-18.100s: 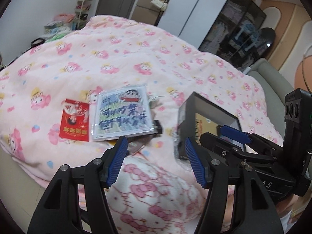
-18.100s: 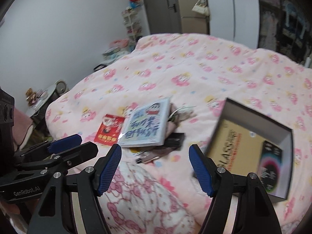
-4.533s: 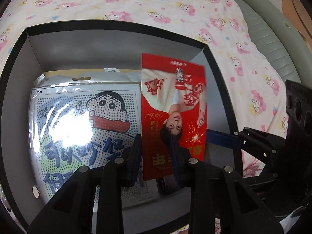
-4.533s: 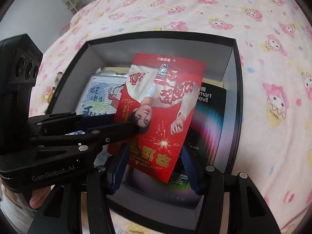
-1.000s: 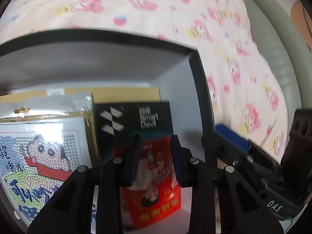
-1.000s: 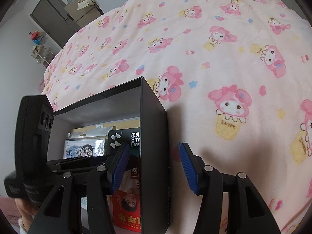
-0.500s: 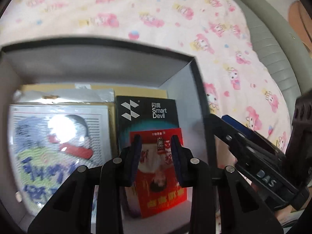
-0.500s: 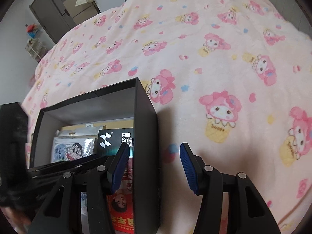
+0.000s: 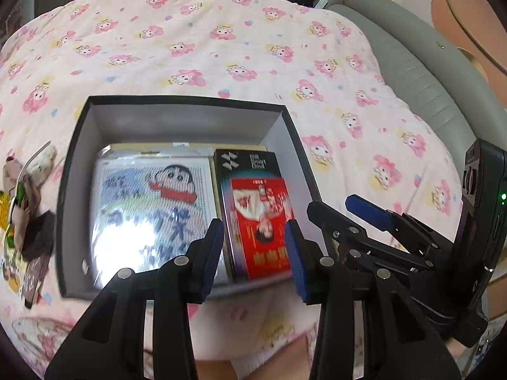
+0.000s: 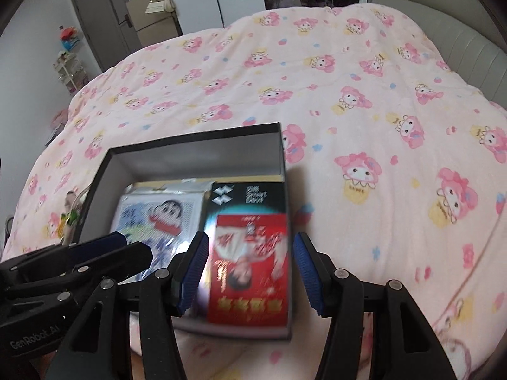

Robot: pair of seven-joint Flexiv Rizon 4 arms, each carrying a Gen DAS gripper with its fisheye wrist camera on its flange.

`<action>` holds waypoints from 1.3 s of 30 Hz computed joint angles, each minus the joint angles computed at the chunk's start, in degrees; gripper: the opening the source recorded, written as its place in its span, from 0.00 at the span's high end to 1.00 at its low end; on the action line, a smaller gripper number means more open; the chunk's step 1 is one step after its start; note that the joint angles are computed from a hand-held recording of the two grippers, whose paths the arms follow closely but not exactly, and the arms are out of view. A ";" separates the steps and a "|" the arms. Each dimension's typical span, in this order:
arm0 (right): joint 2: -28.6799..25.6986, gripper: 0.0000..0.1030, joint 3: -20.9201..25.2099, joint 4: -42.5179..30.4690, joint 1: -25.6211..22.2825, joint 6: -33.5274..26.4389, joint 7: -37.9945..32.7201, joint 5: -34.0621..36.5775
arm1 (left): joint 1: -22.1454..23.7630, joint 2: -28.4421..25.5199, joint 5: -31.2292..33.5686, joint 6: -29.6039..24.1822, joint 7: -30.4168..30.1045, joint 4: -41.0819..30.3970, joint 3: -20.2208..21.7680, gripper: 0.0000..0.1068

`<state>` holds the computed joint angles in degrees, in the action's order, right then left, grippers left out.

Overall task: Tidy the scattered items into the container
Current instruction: 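Open the left tool and withdraw both tools toward the scattered items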

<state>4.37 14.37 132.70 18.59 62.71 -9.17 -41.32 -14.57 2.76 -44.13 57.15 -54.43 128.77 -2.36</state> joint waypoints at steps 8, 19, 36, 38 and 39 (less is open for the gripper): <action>3.93 0.50 3.87 -0.10 3.02 -6.24 1.91 0.10 | -0.29 8.36 1.82 -2.02 1.17 5.30 2.72 0.62; 0.73 0.50 5.16 -3.70 7.92 -6.09 0.81 0.64 | 2.88 15.01 5.21 -4.94 0.71 9.45 7.47 0.63; -18.97 0.50 2.25 -21.85 19.42 -1.29 -14.12 4.40 | 16.67 18.50 6.66 -8.36 3.40 13.55 16.26 0.64; -20.88 0.50 1.30 -24.18 21.26 -1.87 -15.23 4.54 | 18.34 17.85 6.07 -8.85 4.29 13.48 16.98 0.64; -22.11 0.50 0.99 -25.53 21.99 -1.87 -16.11 4.84 | 19.07 17.39 5.83 -8.80 4.90 13.40 17.14 0.64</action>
<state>-17.74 15.36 107.18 40.58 60.84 -25.27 -36.48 4.50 20.16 -38.30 48.36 -49.53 142.18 14.78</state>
